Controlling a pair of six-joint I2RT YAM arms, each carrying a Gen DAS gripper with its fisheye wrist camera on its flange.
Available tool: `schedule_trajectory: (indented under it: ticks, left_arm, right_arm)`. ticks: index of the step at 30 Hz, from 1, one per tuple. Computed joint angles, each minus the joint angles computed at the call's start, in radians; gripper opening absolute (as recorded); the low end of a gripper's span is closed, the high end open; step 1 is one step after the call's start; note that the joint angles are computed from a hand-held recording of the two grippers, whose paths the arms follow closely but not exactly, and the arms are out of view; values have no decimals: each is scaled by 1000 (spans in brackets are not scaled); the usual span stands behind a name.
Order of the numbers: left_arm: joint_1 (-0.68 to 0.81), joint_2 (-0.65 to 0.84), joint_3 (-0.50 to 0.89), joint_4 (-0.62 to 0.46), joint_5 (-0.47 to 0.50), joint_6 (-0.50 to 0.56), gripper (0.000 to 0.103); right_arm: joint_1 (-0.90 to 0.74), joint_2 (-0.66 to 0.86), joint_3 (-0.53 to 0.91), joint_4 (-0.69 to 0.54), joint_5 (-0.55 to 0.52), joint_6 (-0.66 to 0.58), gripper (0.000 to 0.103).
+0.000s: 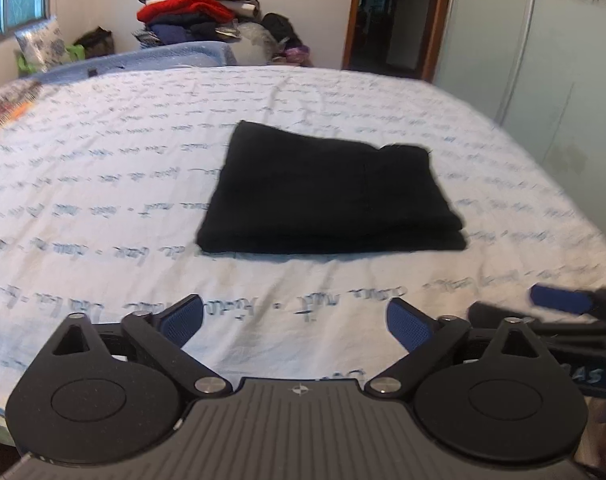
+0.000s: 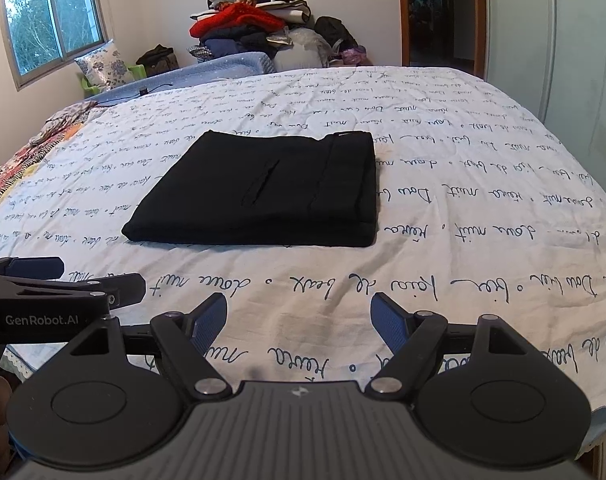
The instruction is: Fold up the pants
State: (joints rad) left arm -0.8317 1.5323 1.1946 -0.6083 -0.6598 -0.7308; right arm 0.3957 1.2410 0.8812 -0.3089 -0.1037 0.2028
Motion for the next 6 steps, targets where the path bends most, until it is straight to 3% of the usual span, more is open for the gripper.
schedule_trajectory:
  ticks: [3, 6]
  left_arm:
    - [5, -3, 2, 14, 29, 19, 95]
    - [-9, 31, 41, -19, -7, 37, 96]
  right_arm:
    - [-4, 5, -1, 1, -6, 1, 79]
    - [-9, 7, -4, 5, -11, 2, 79]
